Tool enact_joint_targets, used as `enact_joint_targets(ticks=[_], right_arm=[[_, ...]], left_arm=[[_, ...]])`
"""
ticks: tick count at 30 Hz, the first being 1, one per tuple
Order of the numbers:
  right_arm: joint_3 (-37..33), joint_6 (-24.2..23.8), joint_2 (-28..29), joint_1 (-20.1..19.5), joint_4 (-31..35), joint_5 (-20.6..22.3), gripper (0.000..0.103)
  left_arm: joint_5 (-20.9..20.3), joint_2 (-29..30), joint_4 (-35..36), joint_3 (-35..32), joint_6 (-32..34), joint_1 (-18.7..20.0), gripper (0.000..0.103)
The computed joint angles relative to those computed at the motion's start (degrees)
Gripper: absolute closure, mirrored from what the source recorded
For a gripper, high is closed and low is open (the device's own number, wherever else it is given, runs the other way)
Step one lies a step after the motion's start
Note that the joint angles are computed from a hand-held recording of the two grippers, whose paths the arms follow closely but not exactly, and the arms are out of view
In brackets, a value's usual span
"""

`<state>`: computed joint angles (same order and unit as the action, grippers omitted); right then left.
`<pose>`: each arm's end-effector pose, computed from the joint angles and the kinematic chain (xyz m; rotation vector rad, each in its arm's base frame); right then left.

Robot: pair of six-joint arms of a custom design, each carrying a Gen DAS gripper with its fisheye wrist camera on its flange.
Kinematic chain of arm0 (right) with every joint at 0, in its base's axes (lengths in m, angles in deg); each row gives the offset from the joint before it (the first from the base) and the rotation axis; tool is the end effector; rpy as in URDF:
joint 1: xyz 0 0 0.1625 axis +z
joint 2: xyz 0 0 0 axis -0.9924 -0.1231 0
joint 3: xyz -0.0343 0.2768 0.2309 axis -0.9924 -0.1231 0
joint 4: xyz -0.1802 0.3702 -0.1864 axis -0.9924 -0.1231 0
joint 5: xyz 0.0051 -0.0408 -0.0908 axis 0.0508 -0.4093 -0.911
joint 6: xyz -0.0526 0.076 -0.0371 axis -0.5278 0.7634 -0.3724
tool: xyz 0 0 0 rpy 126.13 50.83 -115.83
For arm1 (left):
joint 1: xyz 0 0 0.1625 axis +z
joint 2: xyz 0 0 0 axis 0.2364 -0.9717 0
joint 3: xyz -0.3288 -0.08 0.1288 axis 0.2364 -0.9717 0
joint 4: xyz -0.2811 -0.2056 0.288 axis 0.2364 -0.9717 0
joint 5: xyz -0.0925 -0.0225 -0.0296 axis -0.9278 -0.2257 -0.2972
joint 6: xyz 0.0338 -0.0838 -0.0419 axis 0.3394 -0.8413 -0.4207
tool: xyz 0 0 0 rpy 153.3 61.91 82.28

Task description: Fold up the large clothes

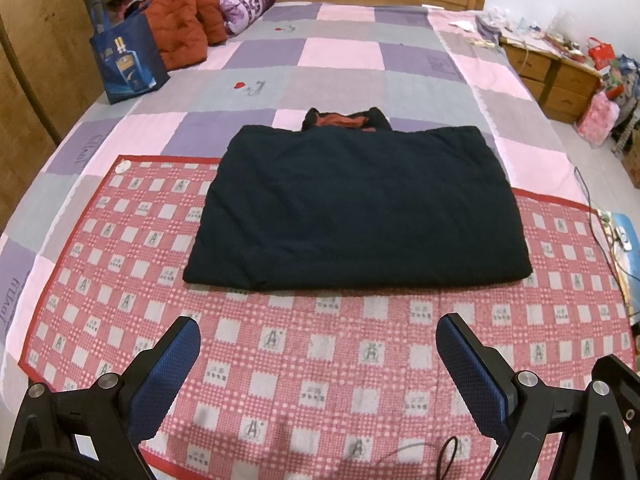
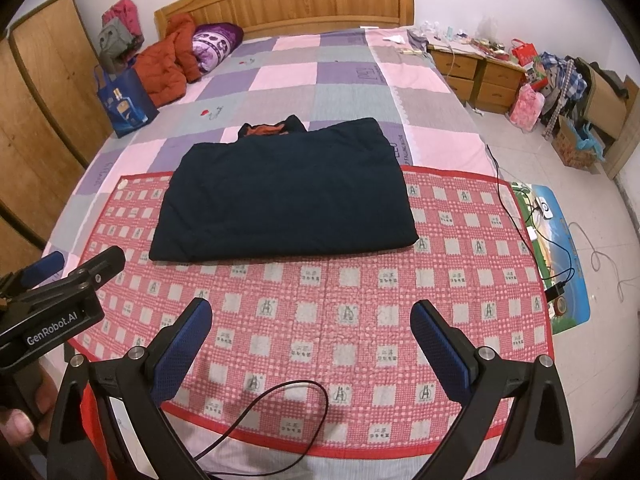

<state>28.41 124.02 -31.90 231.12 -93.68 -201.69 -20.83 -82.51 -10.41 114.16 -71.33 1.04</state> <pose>0.5333 -0.2600 0.2494 0.1943 -2.3686 0.6767 -0.3107 -0.2897 0.4721 0.2760 2.2458 -0.6700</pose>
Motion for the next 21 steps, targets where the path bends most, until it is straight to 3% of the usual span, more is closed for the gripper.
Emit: enact_joint_targets(ticks=[21], right_arm=[[-0.5,0.6,0.8,0.2,-0.1,-0.1,0.001]], left_arm=[[0.1,-0.3,0.6,-0.3,0.0,0.0,0.005]])
